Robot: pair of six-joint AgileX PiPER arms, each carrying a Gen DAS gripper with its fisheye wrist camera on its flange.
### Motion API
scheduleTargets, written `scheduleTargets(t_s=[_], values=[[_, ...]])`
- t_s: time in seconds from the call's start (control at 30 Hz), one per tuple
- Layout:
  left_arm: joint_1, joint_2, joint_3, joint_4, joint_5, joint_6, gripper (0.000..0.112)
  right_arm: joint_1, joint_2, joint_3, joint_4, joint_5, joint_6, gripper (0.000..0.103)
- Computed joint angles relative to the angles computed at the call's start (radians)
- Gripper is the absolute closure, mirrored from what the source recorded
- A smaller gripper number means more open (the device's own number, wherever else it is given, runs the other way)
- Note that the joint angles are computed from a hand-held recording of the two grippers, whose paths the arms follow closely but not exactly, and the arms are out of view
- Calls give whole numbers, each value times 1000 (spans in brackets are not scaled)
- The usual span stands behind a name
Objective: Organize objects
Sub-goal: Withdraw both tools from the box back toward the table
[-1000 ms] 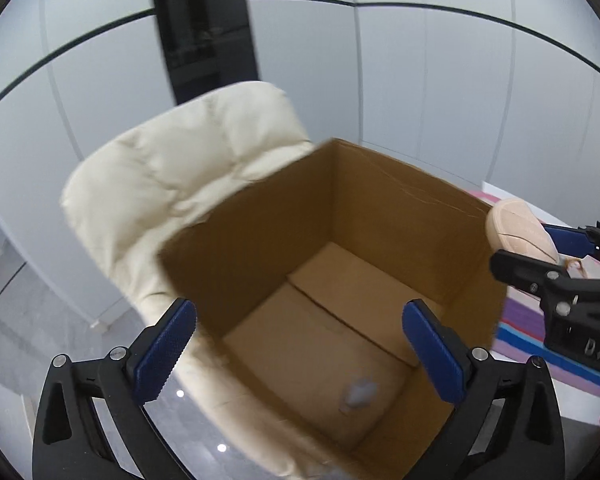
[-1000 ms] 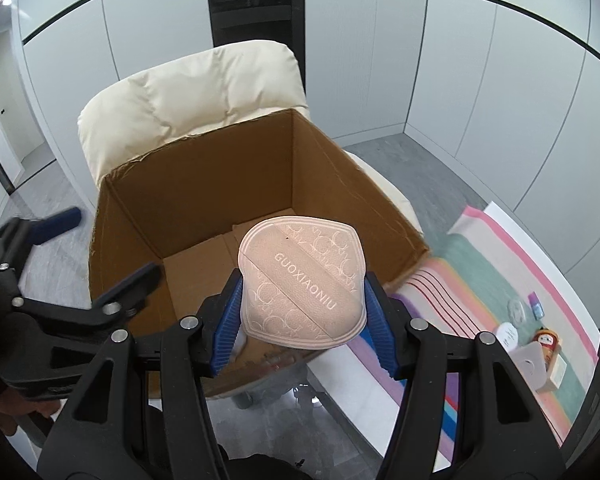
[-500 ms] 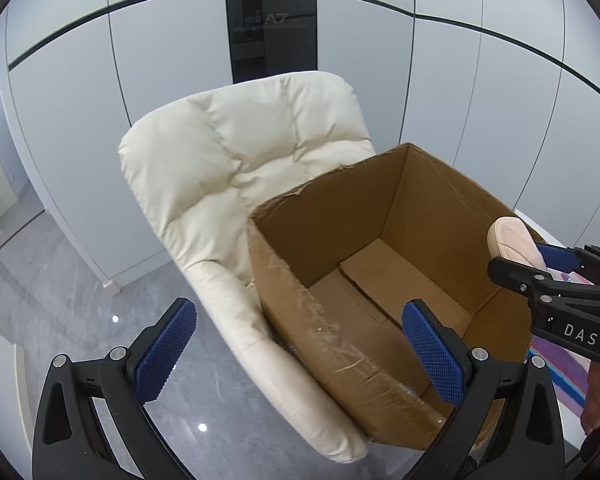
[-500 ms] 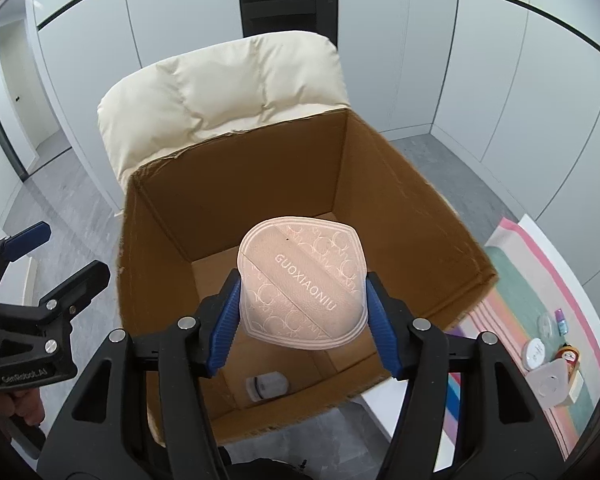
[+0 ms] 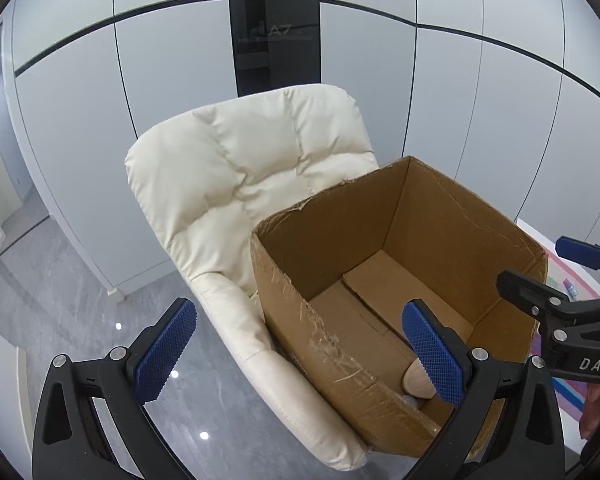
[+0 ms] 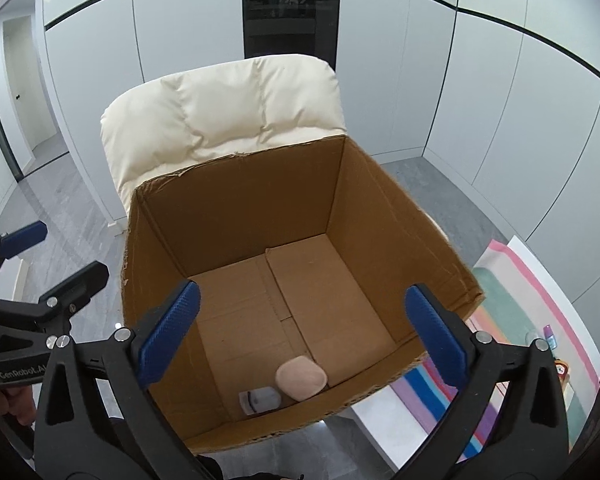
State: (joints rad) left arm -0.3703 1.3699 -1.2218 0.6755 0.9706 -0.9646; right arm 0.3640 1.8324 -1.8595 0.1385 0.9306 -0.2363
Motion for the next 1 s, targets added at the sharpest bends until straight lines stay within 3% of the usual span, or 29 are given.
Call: scheduleTargets(t_s=[1.0], values=[[-160,279,-317,-51,25,31,9,-246,-83,110,93,-18,-132,0]])
